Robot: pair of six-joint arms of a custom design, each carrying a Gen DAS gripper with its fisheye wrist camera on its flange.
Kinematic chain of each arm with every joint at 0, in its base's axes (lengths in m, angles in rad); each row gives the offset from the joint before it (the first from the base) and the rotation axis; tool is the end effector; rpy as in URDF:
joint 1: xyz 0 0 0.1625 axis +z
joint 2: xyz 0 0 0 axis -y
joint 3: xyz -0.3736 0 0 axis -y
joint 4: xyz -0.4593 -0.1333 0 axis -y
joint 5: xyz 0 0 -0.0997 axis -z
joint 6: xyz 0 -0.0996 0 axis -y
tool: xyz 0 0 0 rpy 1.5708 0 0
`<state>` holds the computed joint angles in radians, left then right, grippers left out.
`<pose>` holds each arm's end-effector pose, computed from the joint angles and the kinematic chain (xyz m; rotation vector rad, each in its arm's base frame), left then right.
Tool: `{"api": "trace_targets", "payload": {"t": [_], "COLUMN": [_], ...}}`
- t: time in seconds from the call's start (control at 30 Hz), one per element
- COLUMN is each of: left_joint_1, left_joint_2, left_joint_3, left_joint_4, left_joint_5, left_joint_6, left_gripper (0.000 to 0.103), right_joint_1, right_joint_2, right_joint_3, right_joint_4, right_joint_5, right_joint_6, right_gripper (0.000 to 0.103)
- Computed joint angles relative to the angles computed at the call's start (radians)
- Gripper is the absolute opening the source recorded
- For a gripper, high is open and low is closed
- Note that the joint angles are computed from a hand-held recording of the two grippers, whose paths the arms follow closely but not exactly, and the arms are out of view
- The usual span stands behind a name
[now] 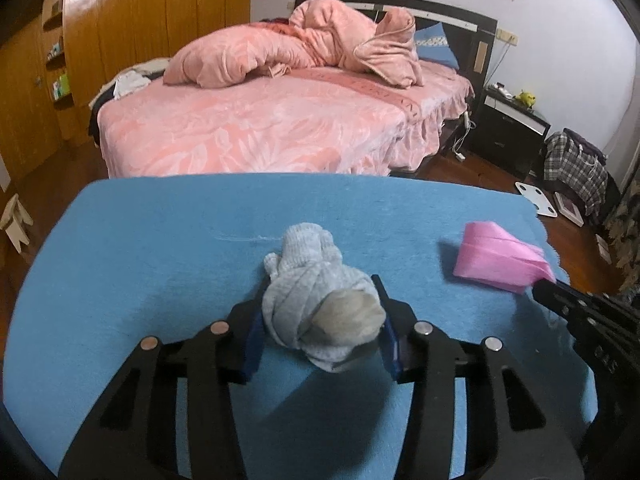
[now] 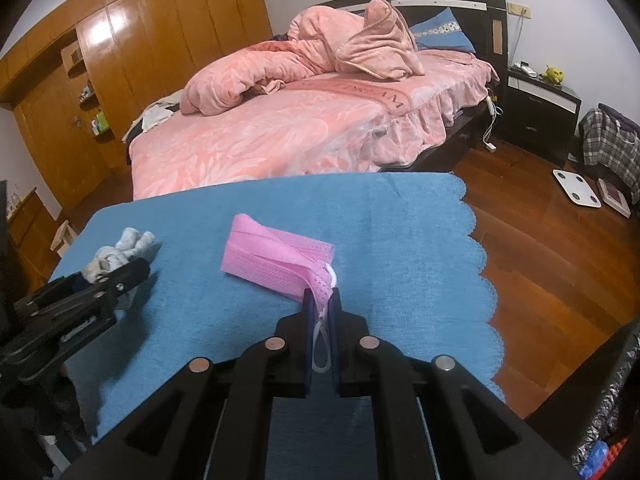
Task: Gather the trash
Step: 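Carry the grey sock and pink mask over the bin and open both grippers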
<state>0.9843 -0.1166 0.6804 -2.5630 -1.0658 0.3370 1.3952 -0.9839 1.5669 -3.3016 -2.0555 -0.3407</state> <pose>-0.3393 -0.8385 -0.0774 1.0362 2.4125 -0.6500 -0.0388 -0.7158 0.2755 -0.1638 -2.1537 1.1986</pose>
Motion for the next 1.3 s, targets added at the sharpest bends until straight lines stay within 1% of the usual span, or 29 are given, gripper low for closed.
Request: {"api": "trace_targets", "payload": {"t": [0.17,0.37,0.6,1.07,1.3], "left_joint_1": [-0.008,-0.025,-0.054,-0.131,-0.175], "left_joint_2": [-0.1,-0.203,-0.326,-0.551,-0.655], "left_joint_3": [0.153,0.299,0.466,0.775,0.912], "left_joint_4": [-0.068,-0.139,-0.215,-0.32,-0.341], "left_joint_5": [-0.011,-0.008,-0.006,-0.01,-0.03], "left_joint_6": [-0.019,-0.023,-0.026,-0.068,-0.094], "left_gripper": [0.045,0.045,0.045,0.045,0.045], "right_joint_1": [0.01,0.032,0.064,0.149,0.187], "right_joint_2": [-0.02,-0.065,-0.154,-0.348,-0.455], "right_joint_3": [0.019,0.071,0.179,0.42,0.537], "right_joint_4": [-0.008,-0.025,-0.064,-0.167,-0.2], "right_joint_5": [0.009,0.015,0.026,-0.006,-0.019], "right_joint_6": [-0.008,-0.023,-0.027,-0.06,-0.087], "right_gripper": [0.007,0.007,0.007,0.007,0.007]}}
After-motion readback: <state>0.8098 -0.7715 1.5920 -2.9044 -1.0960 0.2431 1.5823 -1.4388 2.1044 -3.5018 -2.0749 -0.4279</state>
